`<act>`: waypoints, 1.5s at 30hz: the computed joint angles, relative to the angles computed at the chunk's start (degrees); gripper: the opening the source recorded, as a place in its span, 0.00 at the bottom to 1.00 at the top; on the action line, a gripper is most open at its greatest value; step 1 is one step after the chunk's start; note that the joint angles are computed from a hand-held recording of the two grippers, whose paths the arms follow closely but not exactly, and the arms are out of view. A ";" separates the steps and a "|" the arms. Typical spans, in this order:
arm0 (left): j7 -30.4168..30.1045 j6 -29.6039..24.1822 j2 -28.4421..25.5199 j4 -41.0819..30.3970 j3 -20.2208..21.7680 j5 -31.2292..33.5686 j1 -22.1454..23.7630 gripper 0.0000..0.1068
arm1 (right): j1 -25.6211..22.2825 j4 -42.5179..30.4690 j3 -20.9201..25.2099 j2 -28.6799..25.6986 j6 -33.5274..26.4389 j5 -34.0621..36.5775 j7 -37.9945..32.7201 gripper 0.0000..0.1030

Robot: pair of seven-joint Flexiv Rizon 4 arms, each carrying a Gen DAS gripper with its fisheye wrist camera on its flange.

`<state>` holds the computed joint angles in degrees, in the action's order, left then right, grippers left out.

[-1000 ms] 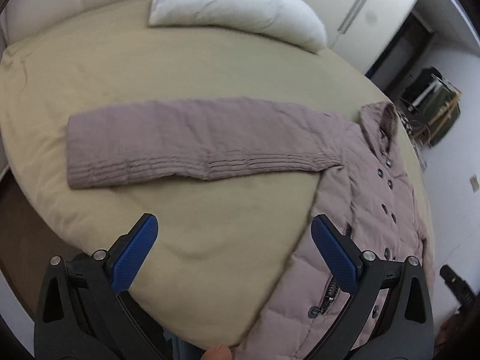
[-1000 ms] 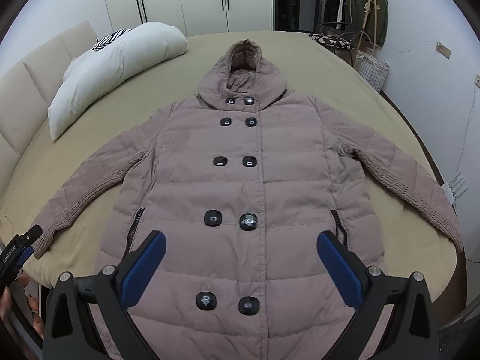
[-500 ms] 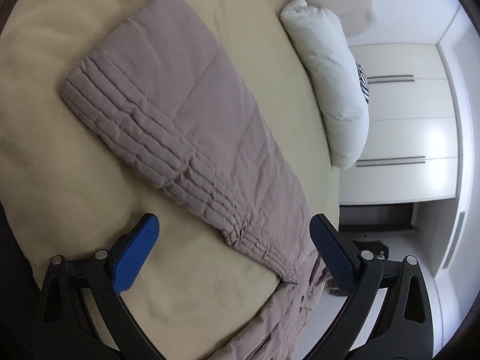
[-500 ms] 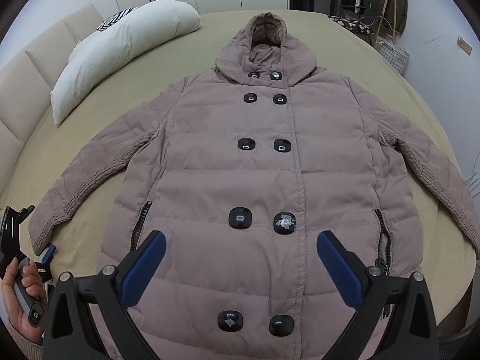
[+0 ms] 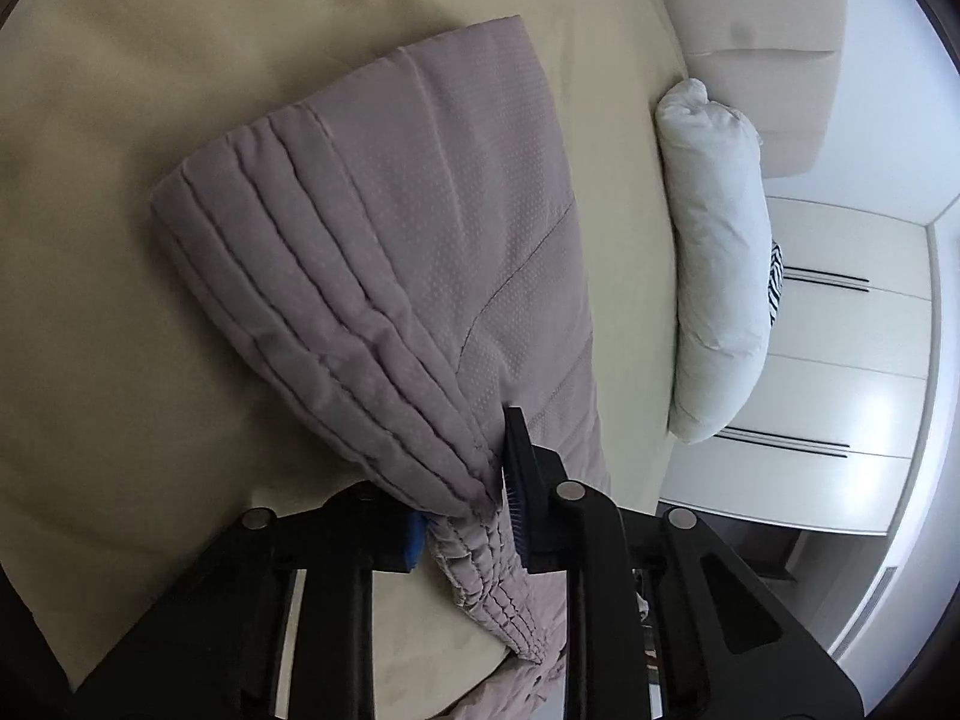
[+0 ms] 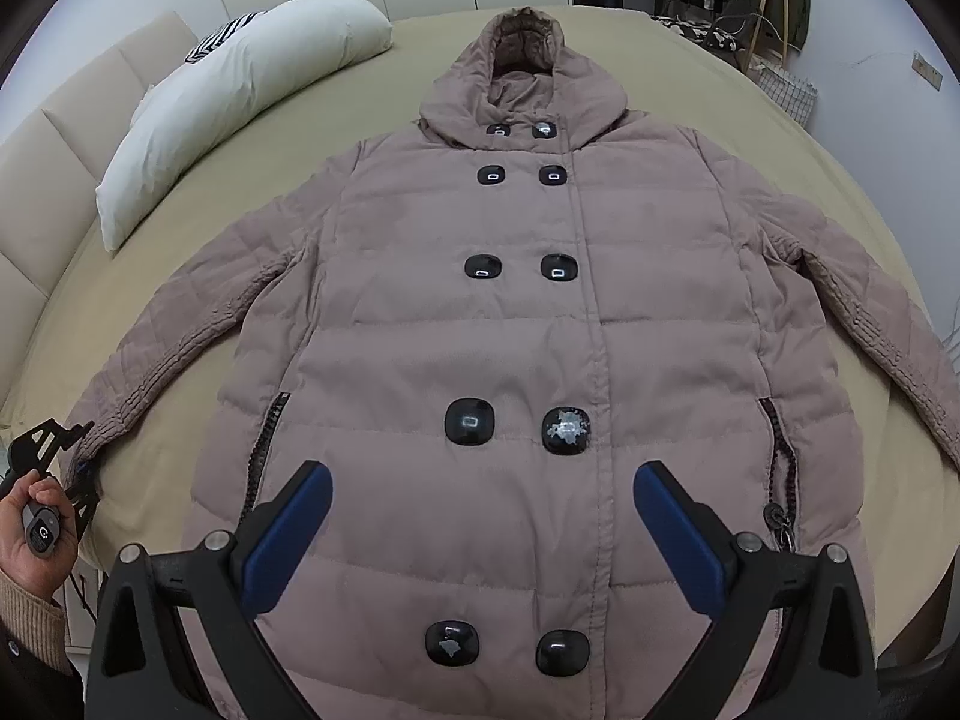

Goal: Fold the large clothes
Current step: 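Grasp the cuff of the coat sleeve with the left gripper and lift, then fold the held sleeve across the coat front with the left gripper while the right gripper grasps the other cuff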

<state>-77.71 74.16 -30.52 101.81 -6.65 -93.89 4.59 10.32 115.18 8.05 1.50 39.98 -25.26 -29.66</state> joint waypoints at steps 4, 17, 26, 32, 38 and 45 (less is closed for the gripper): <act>1.21 2.16 0.81 -2.81 -0.36 13.99 0.74 0.12 | -0.73 1.41 -0.24 0.78 1.33 -0.02 0.97 1.00; 8.46 -9.95 -10.11 -34.69 -7.18 67.63 -5.66 0.12 | -7.14 8.66 -2.43 5.72 9.96 3.52 5.15 0.99; 24.19 -6.66 -10.14 -27.30 -1.66 76.84 -18.57 0.11 | -11.38 11.58 -7.55 5.50 26.81 21.86 -3.67 0.99; 19.03 -4.83 -8.55 -22.80 -9.53 85.26 -13.52 0.11 | -9.65 -4.02 -13.16 -2.93 23.89 67.34 -35.37 0.86; 23.15 4.10 -6.56 -14.93 -12.43 82.80 -12.27 0.11 | -17.16 -20.03 -11.58 -14.38 7.29 91.75 -44.62 0.86; 27.11 6.29 -5.24 -11.75 -15.53 82.05 -9.74 0.11 | -23.38 -27.42 -6.13 -21.30 3.85 102.00 -44.71 0.86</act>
